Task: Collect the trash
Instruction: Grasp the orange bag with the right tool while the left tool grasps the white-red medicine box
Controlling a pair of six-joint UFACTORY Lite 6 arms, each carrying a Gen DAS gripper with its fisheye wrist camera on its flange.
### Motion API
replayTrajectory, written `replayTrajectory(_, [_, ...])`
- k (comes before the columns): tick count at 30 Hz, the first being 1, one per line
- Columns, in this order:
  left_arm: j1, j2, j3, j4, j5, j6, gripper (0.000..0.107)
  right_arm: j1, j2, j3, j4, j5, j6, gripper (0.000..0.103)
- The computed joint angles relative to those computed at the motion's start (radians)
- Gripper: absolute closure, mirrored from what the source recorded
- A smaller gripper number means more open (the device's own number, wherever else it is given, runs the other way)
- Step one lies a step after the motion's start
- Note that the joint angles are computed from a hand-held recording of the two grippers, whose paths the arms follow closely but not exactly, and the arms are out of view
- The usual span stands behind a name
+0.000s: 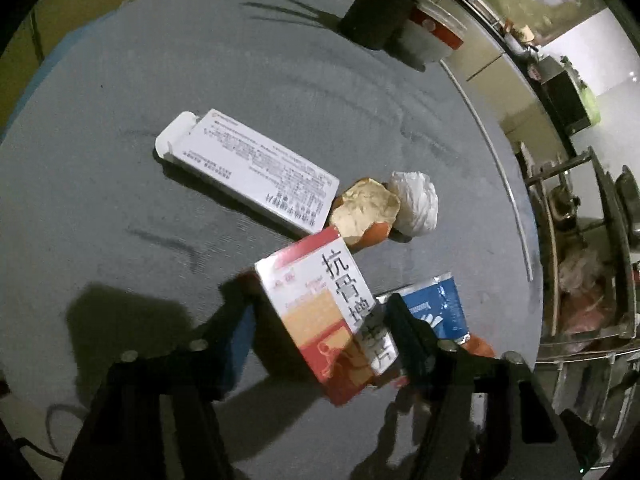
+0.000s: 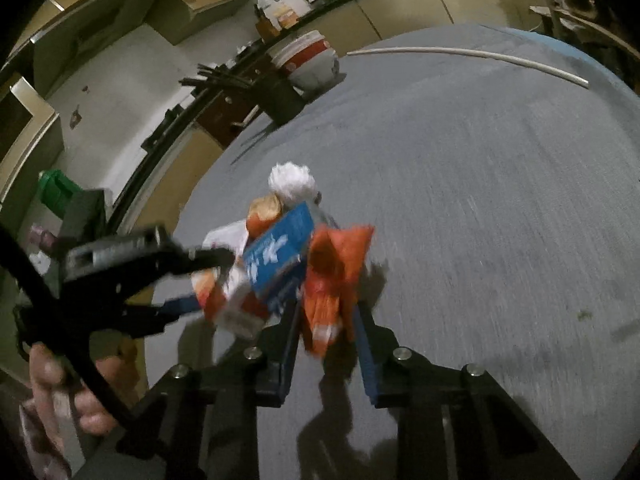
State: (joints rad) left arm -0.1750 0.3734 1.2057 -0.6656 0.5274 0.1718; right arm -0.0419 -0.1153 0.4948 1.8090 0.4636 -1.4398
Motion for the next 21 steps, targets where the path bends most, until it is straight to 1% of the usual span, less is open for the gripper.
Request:
replayTrajectory(2, [0.002, -0.027, -0.036, -0.034, -0.012, 0.056, 0.046, -0.027, -0.036, -0.036, -0.039, 0.037, 0.017, 0.074])
replayTrajectory(4, [0.003, -0.057, -0.068, -0.035, -0.014, 0.093, 0.048, -0.072, -0.103, -0.082, -0.082, 0.068, 0.063, 0.071])
replayTrajectory(5, [0.004, -0.060, -0.069, -0.032, -0.011, 0.099, 0.048, -0.089, -0.119, -0.087, -0.119, 0.069, 0.102, 0.068])
replayTrajectory(6, [0.006, -0.075, -0.083, -0.028, -0.002, 0.106, 0.049, -0.104, -0.130, -0.085, -0.168, 0.067, 0.154, 0.048])
replayTrajectory(7, [0.009, -0.098, -0.104, -0.014, 0.016, 0.111, 0.049, -0.118, -0.136, -0.081, -0.200, 0.066, 0.189, 0.023])
replayTrajectory(8, [0.017, -0.117, -0.120, -0.001, 0.031, 0.126, 0.049, -0.129, -0.142, -0.081, -0.195, 0.068, 0.191, 0.020])
replayTrajectory(10, [0.032, -0.196, -0.200, 0.007, 0.052, 0.174, 0.050, -0.175, -0.167, -0.100, -0.142, 0.114, 0.126, 0.021])
replayTrajectory(11, [0.038, -0.225, -0.228, 0.004, 0.061, 0.193, 0.050, -0.174, -0.169, -0.094, -0.131, 0.111, 0.108, 0.021])
replayTrajectory(14, [0.057, -0.333, -0.333, 0.005, 0.086, 0.244, 0.050, -0.112, -0.115, -0.026, -0.157, 0.041, 0.120, 0.023])
replayTrajectory(15, [0.056, -0.365, -0.362, 0.017, 0.089, 0.244, 0.050, -0.079, -0.064, 0.015, -0.170, 0.006, 0.142, 0.031])
replayTrajectory(16, [0.052, -0.399, -0.390, 0.030, 0.091, 0.243, 0.050, -0.049, 0.002, 0.061, -0.187, -0.023, 0.174, 0.042])
replayTrajectory(17, [0.042, -0.424, -0.408, 0.044, 0.091, 0.233, 0.050, -0.034, 0.056, 0.096, -0.199, -0.032, 0.195, 0.047])
replayTrajectory(18, [0.030, -0.448, -0.422, 0.064, 0.088, 0.224, 0.050, -0.013, 0.104, 0.127, -0.210, -0.057, 0.217, 0.061])
replayTrajectory(19, [0.011, -0.475, -0.436, 0.091, 0.085, 0.214, 0.050, 0.011, 0.143, 0.152, -0.201, -0.088, 0.224, 0.065])
replayTrajectory(20, [0.022, -0.492, -0.449, 0.099, 0.093, 0.240, 0.050, 0.016, 0.142, 0.142, -0.153, -0.097, 0.189, 0.067])
replayTrajectory(21, [0.016, -0.493, -0.447, 0.114, 0.095, 0.242, 0.049, 0.029, 0.132, 0.136, -0.145, -0.113, 0.196, 0.073])
